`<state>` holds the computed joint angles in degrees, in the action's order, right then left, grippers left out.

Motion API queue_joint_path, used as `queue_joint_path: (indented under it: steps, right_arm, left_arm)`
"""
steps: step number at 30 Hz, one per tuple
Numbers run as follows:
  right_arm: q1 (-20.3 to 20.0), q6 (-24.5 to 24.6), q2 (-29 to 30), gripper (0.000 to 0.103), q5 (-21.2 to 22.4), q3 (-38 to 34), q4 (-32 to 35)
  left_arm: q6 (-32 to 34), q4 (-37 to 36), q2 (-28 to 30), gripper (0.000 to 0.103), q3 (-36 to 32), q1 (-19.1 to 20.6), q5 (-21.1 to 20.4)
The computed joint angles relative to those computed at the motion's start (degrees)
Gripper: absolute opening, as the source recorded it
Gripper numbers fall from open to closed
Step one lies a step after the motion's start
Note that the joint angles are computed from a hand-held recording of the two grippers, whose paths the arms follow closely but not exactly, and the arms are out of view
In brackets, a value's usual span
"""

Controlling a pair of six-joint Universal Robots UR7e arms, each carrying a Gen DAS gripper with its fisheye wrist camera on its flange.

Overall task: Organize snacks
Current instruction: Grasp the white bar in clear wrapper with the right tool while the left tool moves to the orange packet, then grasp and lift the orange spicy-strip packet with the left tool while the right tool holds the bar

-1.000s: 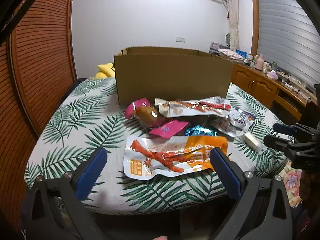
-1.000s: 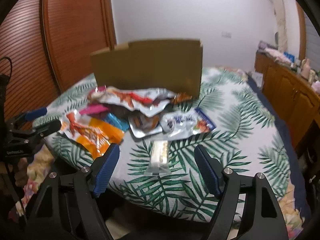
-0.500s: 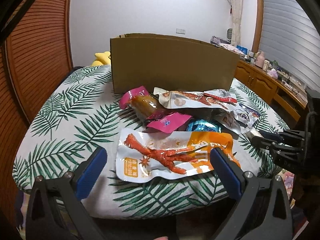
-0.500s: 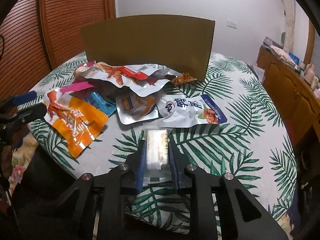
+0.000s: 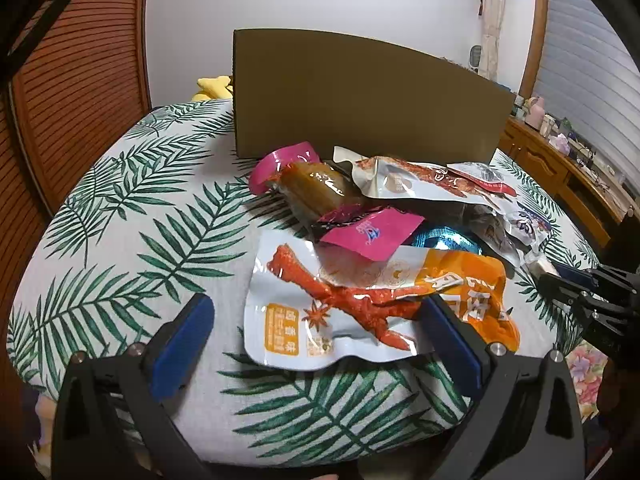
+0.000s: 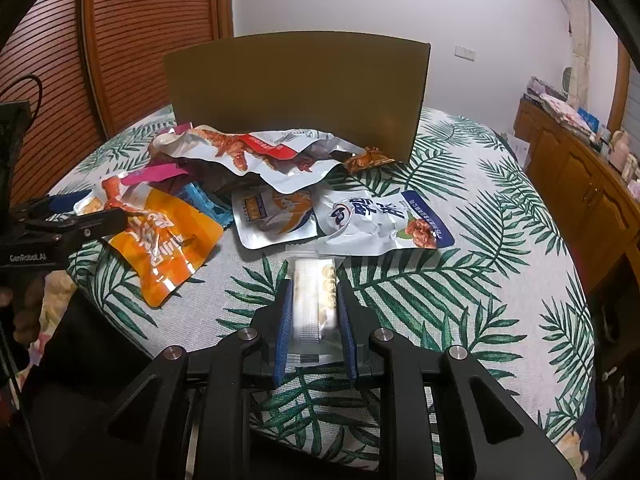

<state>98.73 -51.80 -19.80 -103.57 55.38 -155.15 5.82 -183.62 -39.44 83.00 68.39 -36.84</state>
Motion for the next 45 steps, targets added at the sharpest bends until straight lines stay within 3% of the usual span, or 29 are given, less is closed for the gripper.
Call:
queue_joint_path:
  steps: [5, 7, 12, 15, 19, 26, 31, 45]
  right_arm:
    - [-0.1, 0.0, -0.1, 0.02, 0.4, 0.2, -0.1]
    - [-0.2, 0.0, 0.0, 0.02, 0.6, 0.0, 0.1]
    - [-0.2, 0.0, 0.0, 0.02, 0.8, 0.1, 0.0]
    - [-0.3, 0.1, 0.0, 0.02, 1.0, 0.1, -0.3]
    - [-0.3, -0.1, -0.3, 0.02, 1.2, 0.8, -0.8]
    - [-0.3, 0.0, -0.2, 0.02, 1.1, 0.5, -0.6]
    - [-0.2, -0.4, -0.2, 0.019, 0.9, 0.8, -1.2]
    - [0.3, -0.7, -2.4, 0.019, 3.8, 3.6, -2.1]
  left_arm:
    - [0.4, 1.7, 0.6, 0.1, -1.7, 0.3, -1.6]
    - [0.1, 2.6, 0.1, 0.084, -2.0, 0.6, -3.8]
    - [-4.2, 4.8, -2.7, 0.057, -0.4, 1.6, -10.1]
    - [-5.6, 4.0, -3.6, 0.047, 0.6, 1.9, -12.2]
    - [-7.9, 3.7, -4.7, 0.016, 1.4, 2.2, -13.1]
    - [-6.2, 1.7, -5.5, 0.004, 2.9, 1.9, -14.8]
    - [-2.6, -2.0, -5.7, 0.0, 3.8, 0.2, -13.6]
    - [12.4, -11.8, -5.4, 0.0, 3.1, -5.7, -8.9]
